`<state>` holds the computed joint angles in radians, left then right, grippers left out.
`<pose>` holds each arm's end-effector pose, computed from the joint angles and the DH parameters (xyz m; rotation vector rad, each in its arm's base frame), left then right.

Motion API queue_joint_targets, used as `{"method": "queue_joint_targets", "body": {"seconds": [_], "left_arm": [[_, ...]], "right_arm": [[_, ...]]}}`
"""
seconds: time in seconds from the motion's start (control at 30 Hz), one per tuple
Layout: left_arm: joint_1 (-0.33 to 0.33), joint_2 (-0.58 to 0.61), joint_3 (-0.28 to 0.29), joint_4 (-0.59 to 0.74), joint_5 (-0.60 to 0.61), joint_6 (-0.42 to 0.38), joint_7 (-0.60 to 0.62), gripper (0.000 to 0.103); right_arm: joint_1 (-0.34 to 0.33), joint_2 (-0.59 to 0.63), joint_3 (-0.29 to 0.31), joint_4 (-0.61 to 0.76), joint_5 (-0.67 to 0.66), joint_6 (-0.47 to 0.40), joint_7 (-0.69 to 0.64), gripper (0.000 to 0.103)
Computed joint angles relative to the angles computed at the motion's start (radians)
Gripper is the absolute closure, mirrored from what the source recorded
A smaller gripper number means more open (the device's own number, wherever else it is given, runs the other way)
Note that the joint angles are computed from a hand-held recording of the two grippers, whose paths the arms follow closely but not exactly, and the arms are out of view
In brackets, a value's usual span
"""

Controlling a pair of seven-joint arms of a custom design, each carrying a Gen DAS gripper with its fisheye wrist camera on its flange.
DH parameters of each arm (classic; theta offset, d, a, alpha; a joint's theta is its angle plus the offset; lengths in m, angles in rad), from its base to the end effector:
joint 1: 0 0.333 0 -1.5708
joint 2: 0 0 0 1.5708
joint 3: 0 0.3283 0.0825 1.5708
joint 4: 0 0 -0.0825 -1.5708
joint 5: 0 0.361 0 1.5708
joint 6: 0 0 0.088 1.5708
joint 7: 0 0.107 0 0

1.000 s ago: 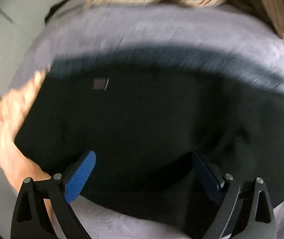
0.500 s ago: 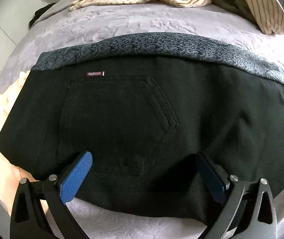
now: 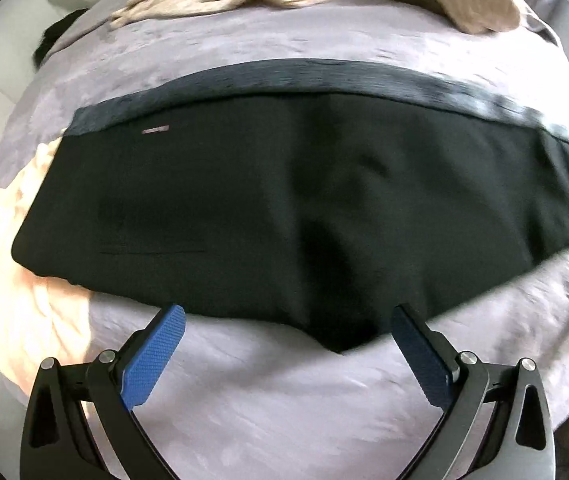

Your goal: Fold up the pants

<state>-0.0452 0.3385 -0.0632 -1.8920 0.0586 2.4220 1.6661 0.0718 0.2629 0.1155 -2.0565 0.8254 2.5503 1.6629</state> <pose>0.6260 -0.0648 0.3713 -1.8448 2.3470 -0.1817 0.5848 0.0977 0.3568 -1.2616 2.2827 0.4293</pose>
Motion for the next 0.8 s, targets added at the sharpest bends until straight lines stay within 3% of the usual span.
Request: {"method": "queue_joint_targets", "body": {"seconds": [0.2, 0.4, 0.7, 0.8], "left_arm": [[-0.036, 0.015, -0.046, 0.058, -0.041, -0.031, 0.048, 0.0], [-0.116, 0.07, -0.067, 0.142, -0.037, -0.069, 0.008, 0.0], [-0.215, 0.139, -0.083, 0.248, -0.012, -0.112, -0.04, 0.0], [-0.256, 0.181, -0.063, 0.317, 0.023, -0.095, -0.106, 0.0]], "right_arm": [[-0.011, -0.071, -0.031, -0.089, 0.026, 0.098, 0.013, 0.055], [-0.065, -0.118, -0.092, -0.146, 0.008, 0.163, 0.057, 0.055], [-0.137, -0.112, -0.126, -0.142, 0.024, 0.12, -0.006, 0.055], [-0.155, -0.098, -0.127, -0.127, 0.029, 0.099, -0.044, 0.055]]}}
